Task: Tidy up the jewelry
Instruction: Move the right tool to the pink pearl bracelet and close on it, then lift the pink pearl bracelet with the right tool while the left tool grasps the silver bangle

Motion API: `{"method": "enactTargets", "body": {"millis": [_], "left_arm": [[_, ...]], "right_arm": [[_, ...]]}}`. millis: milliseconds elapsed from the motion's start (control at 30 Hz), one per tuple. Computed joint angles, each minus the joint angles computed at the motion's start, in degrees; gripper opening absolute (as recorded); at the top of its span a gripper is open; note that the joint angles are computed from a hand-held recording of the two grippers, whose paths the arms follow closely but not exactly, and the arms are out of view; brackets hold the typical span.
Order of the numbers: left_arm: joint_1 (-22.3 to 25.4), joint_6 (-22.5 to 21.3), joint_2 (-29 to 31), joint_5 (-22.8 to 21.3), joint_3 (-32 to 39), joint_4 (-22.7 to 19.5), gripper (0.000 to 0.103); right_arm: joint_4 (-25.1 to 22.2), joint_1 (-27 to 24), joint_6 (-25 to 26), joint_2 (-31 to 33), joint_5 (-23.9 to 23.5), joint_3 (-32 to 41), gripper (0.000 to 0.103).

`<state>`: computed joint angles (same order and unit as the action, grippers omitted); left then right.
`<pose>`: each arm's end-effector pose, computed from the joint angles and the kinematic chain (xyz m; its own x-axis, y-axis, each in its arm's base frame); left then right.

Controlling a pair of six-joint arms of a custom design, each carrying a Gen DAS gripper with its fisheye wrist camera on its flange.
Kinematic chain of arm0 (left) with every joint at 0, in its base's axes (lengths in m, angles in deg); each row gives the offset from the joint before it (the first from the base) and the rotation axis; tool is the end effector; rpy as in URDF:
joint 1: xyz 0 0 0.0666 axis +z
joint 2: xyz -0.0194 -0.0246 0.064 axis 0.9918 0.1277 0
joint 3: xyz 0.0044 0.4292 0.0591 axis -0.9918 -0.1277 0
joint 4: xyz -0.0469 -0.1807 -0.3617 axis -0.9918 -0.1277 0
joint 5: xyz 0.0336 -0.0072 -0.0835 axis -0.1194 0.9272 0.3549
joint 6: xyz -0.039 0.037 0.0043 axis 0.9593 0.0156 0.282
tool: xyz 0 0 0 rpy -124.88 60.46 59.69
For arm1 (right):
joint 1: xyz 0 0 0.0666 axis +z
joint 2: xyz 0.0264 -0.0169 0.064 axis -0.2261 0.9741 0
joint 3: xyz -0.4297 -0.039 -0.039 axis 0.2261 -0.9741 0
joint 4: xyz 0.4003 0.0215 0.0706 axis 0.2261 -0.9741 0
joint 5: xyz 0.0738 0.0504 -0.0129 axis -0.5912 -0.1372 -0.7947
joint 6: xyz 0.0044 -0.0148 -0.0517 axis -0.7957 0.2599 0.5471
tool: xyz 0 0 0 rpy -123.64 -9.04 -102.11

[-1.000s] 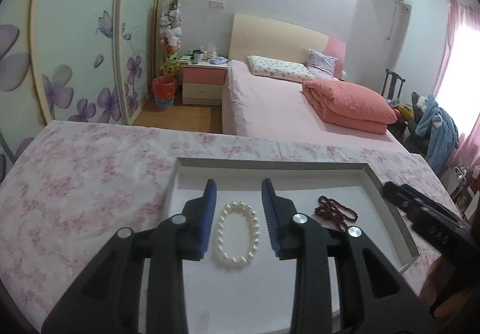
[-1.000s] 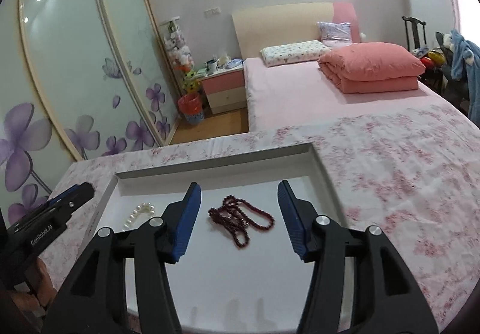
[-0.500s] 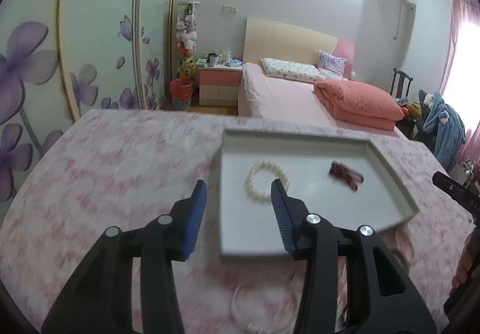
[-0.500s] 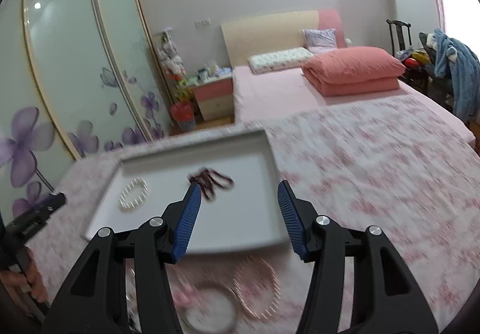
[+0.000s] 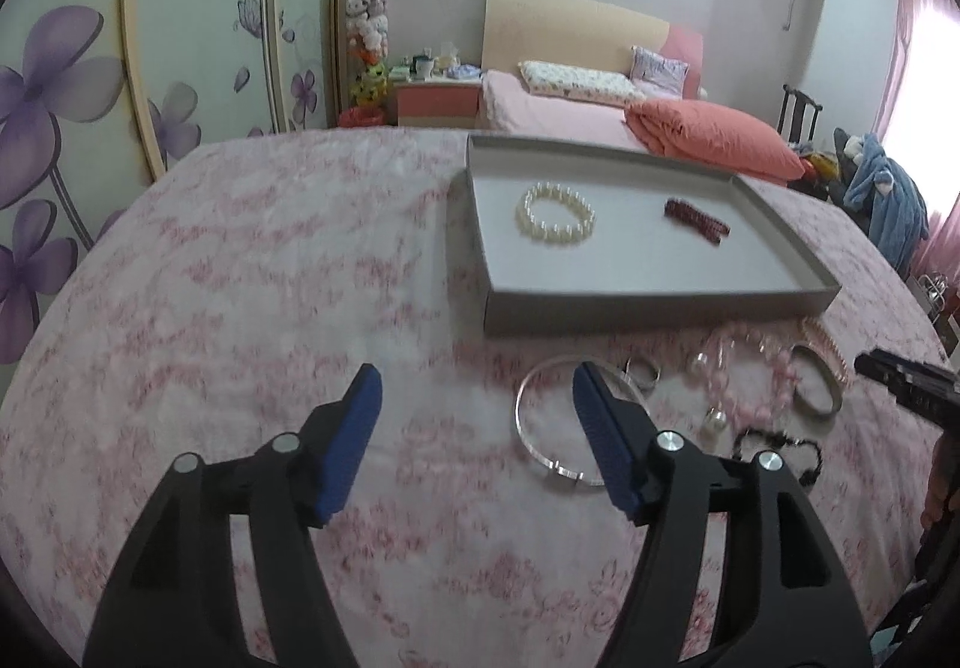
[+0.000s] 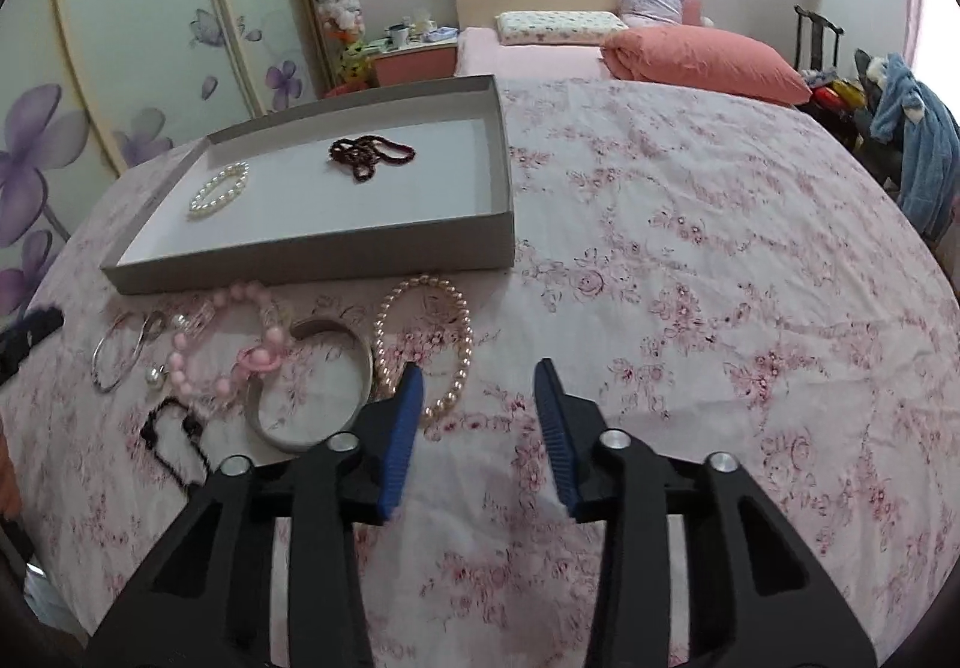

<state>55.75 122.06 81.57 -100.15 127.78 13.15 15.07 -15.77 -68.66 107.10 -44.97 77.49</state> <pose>0.4217 -0.1959 0.3519 -0.6513 -0.2429 -0.7189 -0.2865 0.9560 -0.0635 0.5546 -0.0148 0.3320 -0.7250 -0.1921 -0.6614 -0.3430 0.9335 0.1048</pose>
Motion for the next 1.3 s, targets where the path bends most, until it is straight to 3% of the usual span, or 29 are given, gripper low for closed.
{"method": "enactTargets", "body": {"millis": [167, 300, 400, 667, 800, 1067, 1200, 1300], "left_arm": [[-0.32, 0.55, 0.59, 0.53, -0.20, -0.70, 0.066], [-0.70, 0.28, 1.06, 0.57, 0.04, -1.47, 0.071], [-0.83, -0.18, 1.99, 0.35, 0.75, -2.55, 0.071], [-1.35, -1.01, 4.23, 1.46, 2.73, -2.93, 0.071], [-2.10, -2.37, 6.10, 1.43, 4.61, -3.61, 0.084], [-1.28, -2.70, 11.65, 2.90, 10.67, -10.20, 0.094], [-0.19, -0.06, 11.43, 4.30, 10.19, -9.64, 0.090], [-0.11, 0.86, 10.64, 3.01, 9.37, -9.44, 0.077]], "right_arm": [[1.66, 1.98, 0.46, 1.16, 2.55, 0.74, 0.032], [0.51, 2.65, 0.78, 2.38, 5.72, 1.42, 0.012], [1.21, 2.16, -0.44, 2.44, 7.54, 1.27, 0.007], [1.31, 1.83, -0.61, 2.52, 8.00, 1.33, 0.007], [0.96, 1.64, -0.64, 2.66, 7.46, 1.63, 0.007], [0.56, 1.29, -1.09, 2.89, 6.25, 1.90, 0.007], [0.30, 1.13, -1.27, 3.05, 5.75, 2.16, 0.007], [0.14, 1.08, -1.46, 3.17, 5.41, 2.34, 0.007]]}}
